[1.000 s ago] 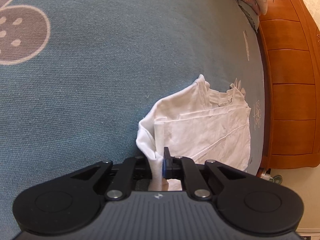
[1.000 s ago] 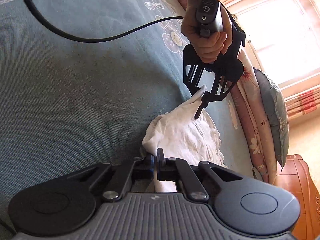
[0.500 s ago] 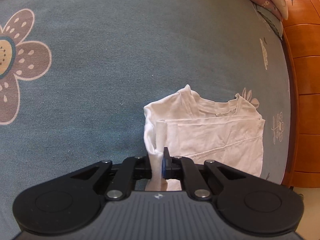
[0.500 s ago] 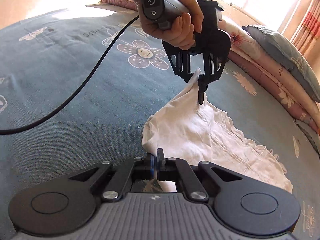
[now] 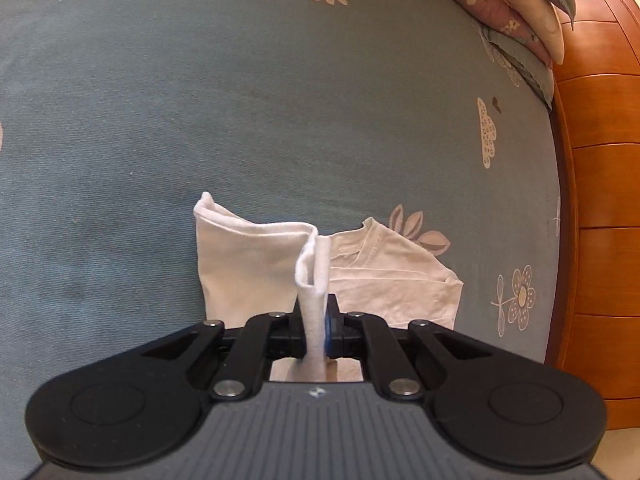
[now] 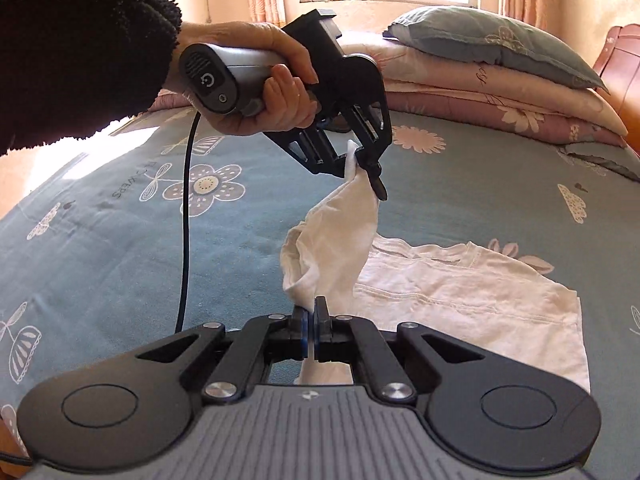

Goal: Fold clothes
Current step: 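Lift the shirt corner with the left gripper while the right gripper holds the edge, then fold the lifted shirt section over onto the rest with both grippers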

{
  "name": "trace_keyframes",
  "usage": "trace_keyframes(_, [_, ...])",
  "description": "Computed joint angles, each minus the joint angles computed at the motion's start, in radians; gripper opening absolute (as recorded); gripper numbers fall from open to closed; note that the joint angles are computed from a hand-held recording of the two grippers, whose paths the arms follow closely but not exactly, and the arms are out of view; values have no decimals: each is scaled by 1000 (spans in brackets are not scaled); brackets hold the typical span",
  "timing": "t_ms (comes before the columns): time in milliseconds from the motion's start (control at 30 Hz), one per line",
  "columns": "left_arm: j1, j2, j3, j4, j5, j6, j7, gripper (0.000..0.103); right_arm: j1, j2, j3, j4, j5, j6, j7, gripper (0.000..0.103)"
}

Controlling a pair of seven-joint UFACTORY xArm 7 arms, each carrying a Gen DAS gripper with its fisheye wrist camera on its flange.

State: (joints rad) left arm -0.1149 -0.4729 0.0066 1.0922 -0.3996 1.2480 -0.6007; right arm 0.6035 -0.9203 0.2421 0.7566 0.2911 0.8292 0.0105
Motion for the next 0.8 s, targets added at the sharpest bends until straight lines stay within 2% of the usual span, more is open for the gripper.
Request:
trace_keyframes(200, [-62, 162, -88, 97, -6, -72, -76, 5, -82, -93, -114, -59, 26, 87, 58, 3])
trace_keyframes(333, [-111, 277, -124, 174, 6, -89, -97, 5, -152, -157, -163, -120, 48, 125, 104, 3])
trace_keyframes(600, [-181, 463, -169, 327, 91, -53, -168, 5, -282, -245, -270, -218, 80, 193, 163, 3])
trace_keyframes(800, [-214, 541, -179, 410, 132, -28, -187, 5, -356, -282, -315, -267, 89, 206, 165, 3])
